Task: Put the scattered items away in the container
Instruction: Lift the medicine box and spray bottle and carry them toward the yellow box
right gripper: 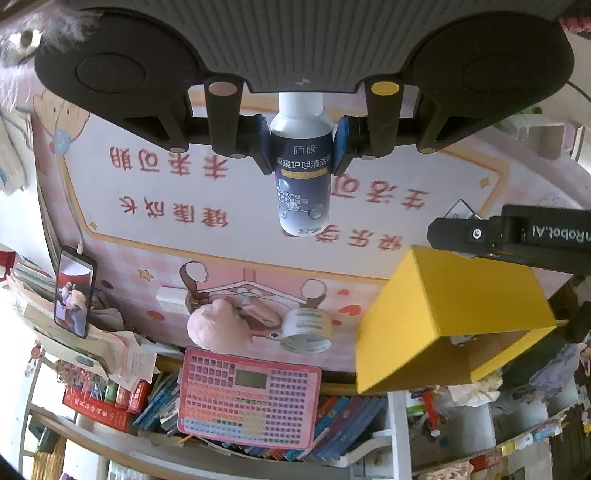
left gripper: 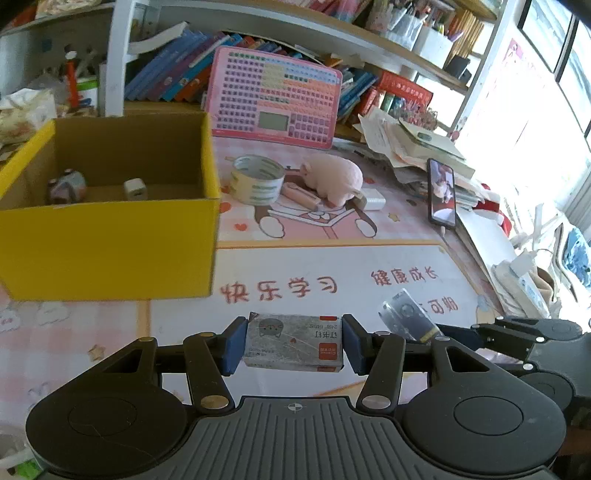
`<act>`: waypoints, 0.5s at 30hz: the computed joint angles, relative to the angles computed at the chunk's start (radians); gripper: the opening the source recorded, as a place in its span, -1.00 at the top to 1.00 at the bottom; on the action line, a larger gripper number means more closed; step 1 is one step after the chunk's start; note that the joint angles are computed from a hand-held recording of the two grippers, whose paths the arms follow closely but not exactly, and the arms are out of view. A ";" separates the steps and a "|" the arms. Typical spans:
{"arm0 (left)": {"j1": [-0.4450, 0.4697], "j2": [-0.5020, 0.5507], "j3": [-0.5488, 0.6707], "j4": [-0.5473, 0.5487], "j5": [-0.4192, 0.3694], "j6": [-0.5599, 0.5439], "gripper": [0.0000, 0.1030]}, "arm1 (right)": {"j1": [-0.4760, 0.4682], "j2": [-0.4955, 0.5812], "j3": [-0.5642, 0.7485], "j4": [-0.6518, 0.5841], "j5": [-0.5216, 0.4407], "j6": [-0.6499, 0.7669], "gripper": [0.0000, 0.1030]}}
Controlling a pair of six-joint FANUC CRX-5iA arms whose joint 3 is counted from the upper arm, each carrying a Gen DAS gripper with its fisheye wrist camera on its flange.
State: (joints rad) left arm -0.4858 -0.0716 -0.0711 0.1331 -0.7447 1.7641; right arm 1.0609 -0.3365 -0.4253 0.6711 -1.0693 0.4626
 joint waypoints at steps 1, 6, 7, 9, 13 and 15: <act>0.007 -0.018 -0.018 0.012 0.003 -0.015 -0.02 | 0.020 -0.002 -0.002 0.011 -0.012 -0.021 0.40; 0.046 -0.097 -0.098 0.069 0.004 -0.089 -0.02 | 0.109 0.003 -0.002 0.052 -0.065 -0.102 0.40; 0.053 -0.112 -0.111 0.076 0.003 -0.100 -0.02 | 0.125 0.006 -0.001 0.059 -0.071 -0.116 0.40; 0.067 -0.138 -0.135 0.089 -0.001 -0.121 -0.02 | 0.152 0.011 0.001 0.071 -0.082 -0.139 0.40; 0.097 -0.189 -0.180 0.112 -0.011 -0.154 -0.02 | 0.196 0.026 0.005 0.089 -0.096 -0.180 0.40; 0.113 -0.214 -0.202 0.124 -0.015 -0.166 -0.02 | 0.213 0.035 0.010 0.092 -0.103 -0.198 0.40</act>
State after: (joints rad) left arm -0.3730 -0.2854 -0.2728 0.2570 -0.7599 1.5985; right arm 1.2740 -0.3011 -0.4152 0.7635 -1.1725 0.2646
